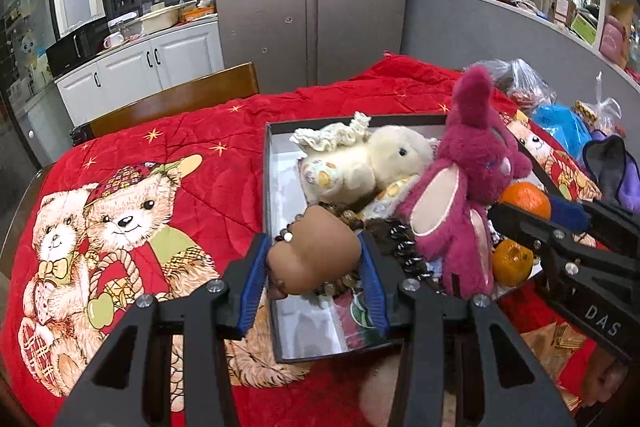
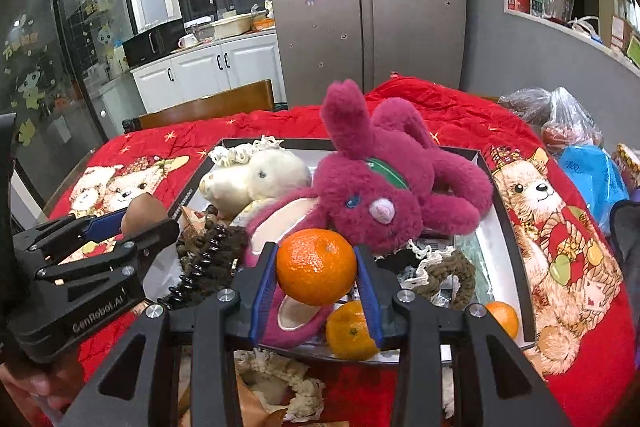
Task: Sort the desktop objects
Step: 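Carry the orange and brown toy into the black tray and release both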
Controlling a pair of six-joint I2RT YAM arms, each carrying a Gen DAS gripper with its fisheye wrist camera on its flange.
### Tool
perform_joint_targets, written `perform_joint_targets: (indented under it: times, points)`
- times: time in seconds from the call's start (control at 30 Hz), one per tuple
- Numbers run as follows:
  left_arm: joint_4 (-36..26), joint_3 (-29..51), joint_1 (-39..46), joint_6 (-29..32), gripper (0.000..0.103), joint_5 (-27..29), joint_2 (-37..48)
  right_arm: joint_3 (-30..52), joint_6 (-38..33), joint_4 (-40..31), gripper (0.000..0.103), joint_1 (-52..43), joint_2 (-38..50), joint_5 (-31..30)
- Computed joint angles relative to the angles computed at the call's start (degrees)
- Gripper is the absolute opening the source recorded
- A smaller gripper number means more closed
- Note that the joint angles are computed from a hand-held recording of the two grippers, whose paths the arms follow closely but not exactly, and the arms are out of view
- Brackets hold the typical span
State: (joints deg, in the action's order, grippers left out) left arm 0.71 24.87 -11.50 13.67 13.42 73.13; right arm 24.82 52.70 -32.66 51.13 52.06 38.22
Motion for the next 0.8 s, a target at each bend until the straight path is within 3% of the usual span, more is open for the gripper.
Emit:
perform_joint_targets:
  times: [0.57,0.6,0.67,0.7,0.73,0.8]
  points:
    - [-0.7,1.3,1.4,0.2,0.046,1.2,2.4,-0.7,-1.6,1.2,0.039,-1.5,-0.9,-1.0]
    - [-0.4,1.2,1.2,0.1,0.05,0.8,2.5,-0.9,-1.8,1.4,0.039,-1.8,-1.0,-1.5]
    - [-0.4,1.1,0.3,0.4,0.089,-1.6,1.8,-0.8,-2.5,1.5,0.039,-2.2,-0.5,-2.2]
    - [-0.1,0.8,0.1,0.4,0.096,-2.7,0.9,-0.5,-2.0,1.0,0.043,-2.0,-0.2,-1.6]
    - [0.8,0.1,0.1,0.2,0.098,-3.0,-0.2,-0.6,-1.7,1.0,0.055,-1.5,-0.9,-0.9]
    - [1.3,-0.7,0.2,0.2,0.098,-3.0,-2.5,-0.9,-1.5,0.9,0.071,-0.7,-3.2,0.0]
